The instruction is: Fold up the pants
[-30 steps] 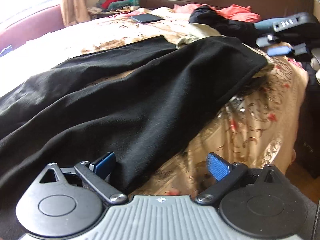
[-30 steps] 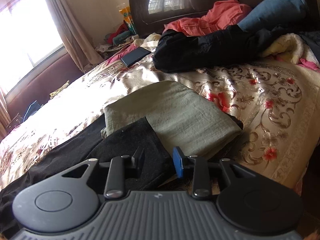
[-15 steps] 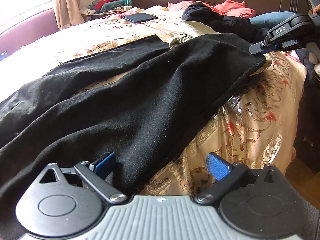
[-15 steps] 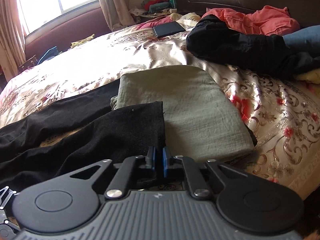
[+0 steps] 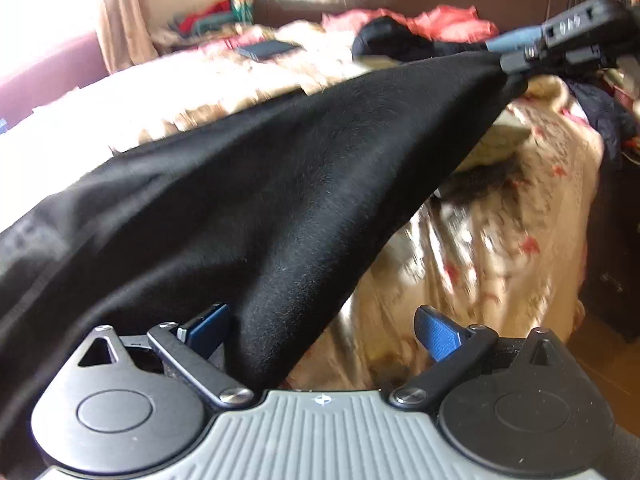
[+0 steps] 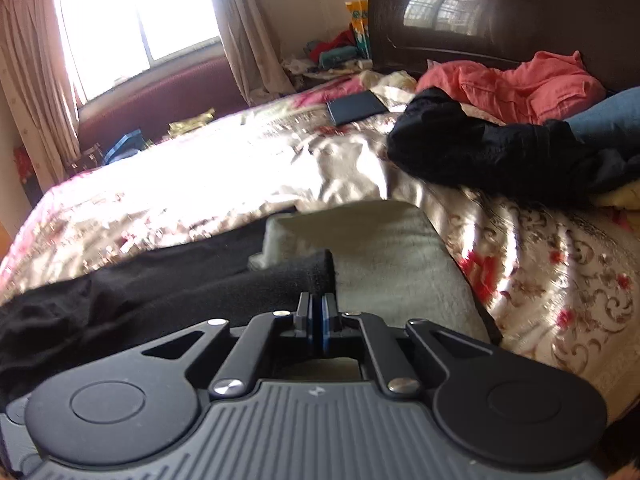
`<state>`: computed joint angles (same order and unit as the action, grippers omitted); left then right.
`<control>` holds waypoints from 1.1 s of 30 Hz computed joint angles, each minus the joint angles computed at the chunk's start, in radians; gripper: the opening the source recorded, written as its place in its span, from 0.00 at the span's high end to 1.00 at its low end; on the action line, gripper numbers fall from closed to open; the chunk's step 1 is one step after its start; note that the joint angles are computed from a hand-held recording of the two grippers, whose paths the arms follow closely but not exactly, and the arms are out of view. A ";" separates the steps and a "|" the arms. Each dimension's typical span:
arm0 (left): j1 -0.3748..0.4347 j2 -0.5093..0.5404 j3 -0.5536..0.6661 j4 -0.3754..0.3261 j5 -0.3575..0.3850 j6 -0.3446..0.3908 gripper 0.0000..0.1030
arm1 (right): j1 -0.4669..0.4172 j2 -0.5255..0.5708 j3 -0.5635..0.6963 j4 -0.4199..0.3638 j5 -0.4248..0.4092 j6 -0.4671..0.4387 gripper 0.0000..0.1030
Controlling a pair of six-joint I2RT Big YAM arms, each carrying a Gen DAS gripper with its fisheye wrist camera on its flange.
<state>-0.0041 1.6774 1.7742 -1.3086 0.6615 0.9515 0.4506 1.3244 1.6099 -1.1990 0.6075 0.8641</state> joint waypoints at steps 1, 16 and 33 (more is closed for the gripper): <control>-0.004 0.017 0.010 -0.039 -0.021 0.022 0.00 | -0.014 0.013 -0.013 -0.051 -0.027 0.043 0.97; 0.112 0.088 0.137 -0.059 0.015 0.020 0.00 | 0.098 0.235 0.267 -0.143 0.249 -0.148 0.82; 0.353 0.337 0.537 -0.127 -0.124 -0.076 0.00 | 0.104 0.652 0.717 -0.074 -0.187 -0.318 0.87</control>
